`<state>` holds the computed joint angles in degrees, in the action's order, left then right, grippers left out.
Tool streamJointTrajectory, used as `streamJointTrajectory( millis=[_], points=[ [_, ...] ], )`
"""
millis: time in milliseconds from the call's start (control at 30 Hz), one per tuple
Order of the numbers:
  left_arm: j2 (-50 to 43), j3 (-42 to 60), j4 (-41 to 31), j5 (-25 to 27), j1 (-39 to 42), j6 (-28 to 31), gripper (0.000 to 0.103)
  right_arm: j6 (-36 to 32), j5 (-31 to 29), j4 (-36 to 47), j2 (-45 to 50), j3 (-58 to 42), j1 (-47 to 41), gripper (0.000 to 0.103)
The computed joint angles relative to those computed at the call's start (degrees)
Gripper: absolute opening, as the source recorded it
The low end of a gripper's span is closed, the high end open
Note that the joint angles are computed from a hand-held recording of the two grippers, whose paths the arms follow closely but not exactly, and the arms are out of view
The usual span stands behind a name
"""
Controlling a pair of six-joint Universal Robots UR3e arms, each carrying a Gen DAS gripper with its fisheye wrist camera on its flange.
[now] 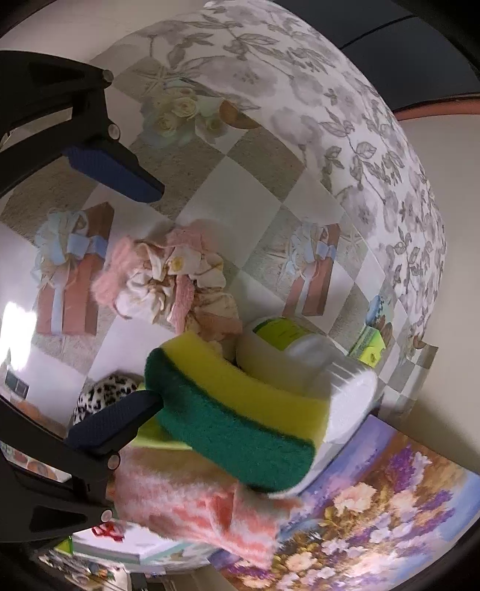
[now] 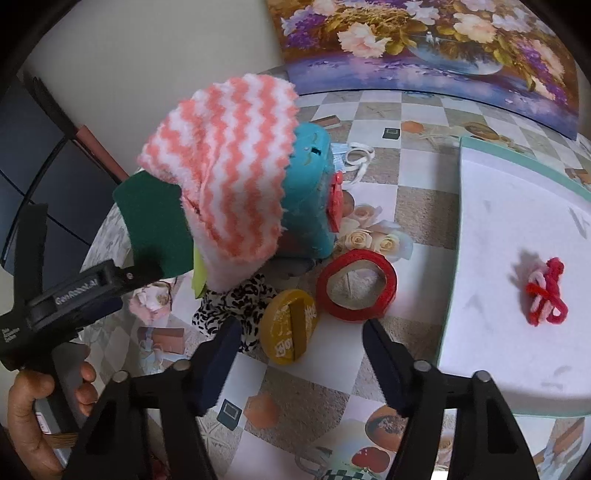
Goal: Organize soft objects
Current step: 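Move both open tools back toward the pile of items, then grasp the pink scrunchie with the left tool while the right tool grasps the yellow round container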
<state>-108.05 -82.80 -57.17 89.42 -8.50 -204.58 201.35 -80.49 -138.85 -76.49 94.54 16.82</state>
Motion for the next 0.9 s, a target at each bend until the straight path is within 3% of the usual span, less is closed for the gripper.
streamJointTrajectory(
  millis=[100,200,367,467,533,900],
  points=[
    [-0.1,-1.2,0.9,-0.7,0.6,0.4,0.100,-0.2,0.3,0.2,1.0,-0.8,0.1,0.061],
    [0.3,-2.8,1.5,-2.4,1.7,0.7,0.085,-0.2,-0.3,1.0,1.7,-1.8,0.6,0.051],
    [1.0,-4.5,2.9,-3.9,2.4,1.1,0.080,-0.4,0.2,0.6,1.7,-1.9,0.6,0.037],
    [1.9,-6.2,3.8,-5.8,3.1,1.6,0.064,-0.7,0.0,0.6,1.6,-2.1,1.1,0.028],
    [2.8,-7.5,3.7,-6.7,3.6,1.5,0.048,-1.0,0.1,0.4,1.4,-2.0,1.1,0.021],
    [5.8,-12.8,7.3,-8.8,5.5,0.9,0.021,-0.8,1.5,0.5,0.7,-1.2,0.0,0.013]
  ],
)
